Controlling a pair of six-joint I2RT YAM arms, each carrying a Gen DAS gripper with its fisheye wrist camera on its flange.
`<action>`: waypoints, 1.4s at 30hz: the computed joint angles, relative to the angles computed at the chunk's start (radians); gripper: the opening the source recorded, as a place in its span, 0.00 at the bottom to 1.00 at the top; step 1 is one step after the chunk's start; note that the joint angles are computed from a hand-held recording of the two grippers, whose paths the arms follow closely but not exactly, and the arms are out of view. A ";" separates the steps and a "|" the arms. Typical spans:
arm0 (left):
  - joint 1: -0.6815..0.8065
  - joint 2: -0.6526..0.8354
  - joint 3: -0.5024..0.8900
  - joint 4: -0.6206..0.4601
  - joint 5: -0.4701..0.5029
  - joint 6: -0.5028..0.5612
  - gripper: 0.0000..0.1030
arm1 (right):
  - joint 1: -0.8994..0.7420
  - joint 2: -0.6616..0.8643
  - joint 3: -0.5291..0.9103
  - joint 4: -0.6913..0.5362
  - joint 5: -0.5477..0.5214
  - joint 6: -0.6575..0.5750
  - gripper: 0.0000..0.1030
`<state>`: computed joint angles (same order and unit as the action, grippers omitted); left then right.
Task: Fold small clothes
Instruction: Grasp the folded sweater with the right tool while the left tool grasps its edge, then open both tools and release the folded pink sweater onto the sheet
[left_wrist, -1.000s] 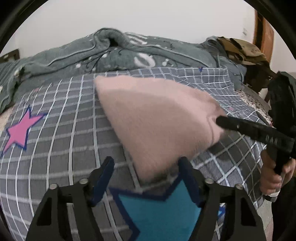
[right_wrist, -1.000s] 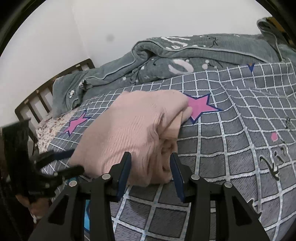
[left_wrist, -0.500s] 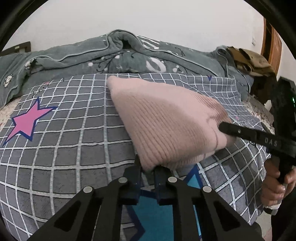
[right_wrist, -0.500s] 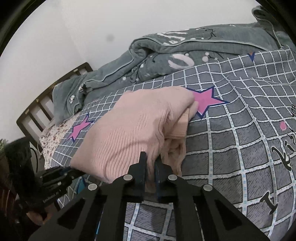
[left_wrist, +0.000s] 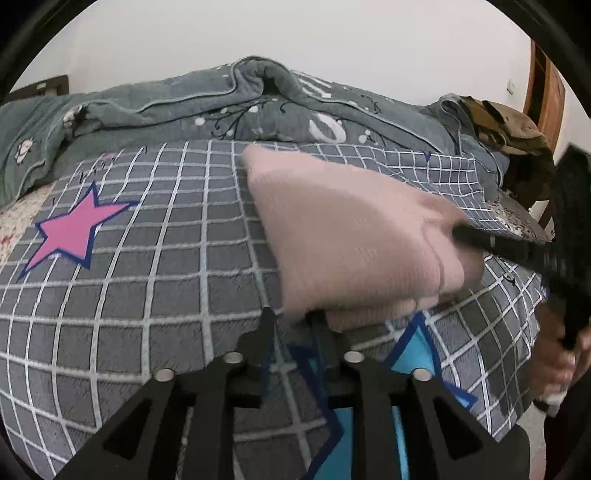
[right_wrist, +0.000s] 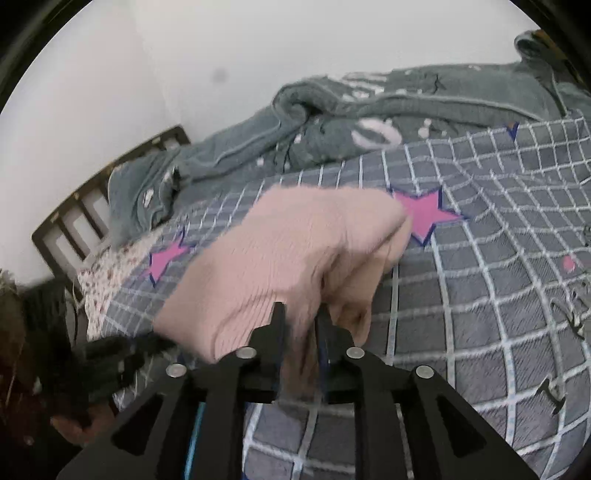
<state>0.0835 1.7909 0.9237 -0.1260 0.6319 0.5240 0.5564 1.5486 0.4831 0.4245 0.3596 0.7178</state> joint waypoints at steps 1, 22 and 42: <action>0.015 0.007 0.008 -0.012 -0.001 -0.004 0.29 | -0.013 0.005 0.015 -0.003 -0.001 -0.005 0.24; -0.058 0.064 0.235 0.018 0.027 -0.202 0.54 | -0.123 0.050 0.052 -0.053 0.000 -0.108 0.20; -0.172 0.252 0.457 -0.055 -0.086 -0.184 0.56 | -0.249 0.159 0.190 -0.117 -0.029 -0.227 0.32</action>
